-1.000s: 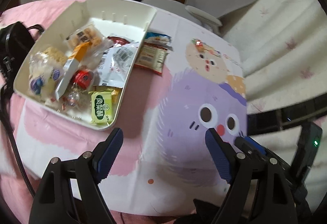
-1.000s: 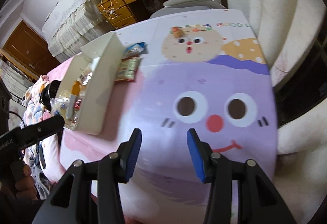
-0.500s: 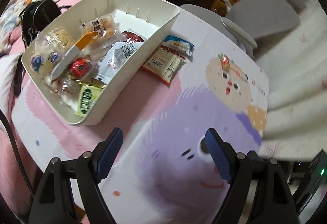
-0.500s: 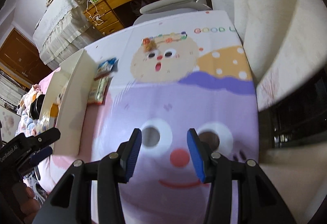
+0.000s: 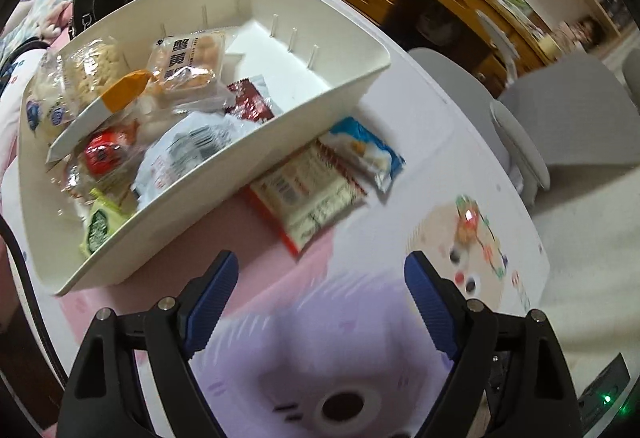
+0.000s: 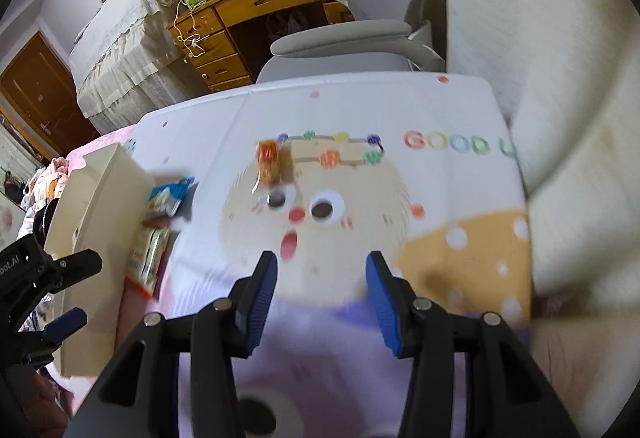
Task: Organize snacks
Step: 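Move both open grippers back toward the remaining snacks, then grasp the orange twist snack with the right gripper while the left approaches the white packet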
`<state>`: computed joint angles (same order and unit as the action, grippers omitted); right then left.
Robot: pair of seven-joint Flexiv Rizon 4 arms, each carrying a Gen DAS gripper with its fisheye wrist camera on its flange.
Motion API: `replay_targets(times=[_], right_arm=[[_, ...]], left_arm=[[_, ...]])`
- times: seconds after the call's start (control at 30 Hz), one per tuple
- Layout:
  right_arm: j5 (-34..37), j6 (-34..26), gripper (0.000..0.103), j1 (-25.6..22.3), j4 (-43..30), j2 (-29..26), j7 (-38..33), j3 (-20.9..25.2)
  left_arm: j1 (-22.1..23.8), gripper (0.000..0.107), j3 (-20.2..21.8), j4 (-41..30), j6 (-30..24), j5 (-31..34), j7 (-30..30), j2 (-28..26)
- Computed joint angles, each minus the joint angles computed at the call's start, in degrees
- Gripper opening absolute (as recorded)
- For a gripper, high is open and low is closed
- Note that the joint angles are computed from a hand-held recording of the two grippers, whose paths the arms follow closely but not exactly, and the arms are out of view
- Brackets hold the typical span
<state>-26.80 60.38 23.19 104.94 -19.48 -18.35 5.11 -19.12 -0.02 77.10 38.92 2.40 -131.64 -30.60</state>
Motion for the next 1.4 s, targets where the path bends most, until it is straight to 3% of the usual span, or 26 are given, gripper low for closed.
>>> replay_targets(times=[0.27, 0.67, 1.23, 1.4], right_arm=[[-0.08, 3.87, 0.047, -0.65, -5.94, -7.42, -7.01, -1.54], [-0.04, 6.48, 0.047, 1.41, -12.76, -14.56, -12.25, -4.29], [1.4, 6.83, 0.047, 2.39, -16.6, -17.14, -13.14, -6.03], [1.98, 4.3, 0.048, 2.2, -18.22, -17.76, -13.35, -5.6]], left_arm=[[-1.03, 0.084, 2.03, -7.18, -1.89, 1.14, -7.14, -7.01], [-1.47, 0.084, 3.13, -11.81, -2.63, 2.87, -11.8, -11.48], [-1.67, 0.082, 4.31, -16.71, -5.37, 4.45, -13.26, -15.33], [-2.23, 0.077, 4.99, -19.02, -6.72, 5.72, -13.78, -16.76]])
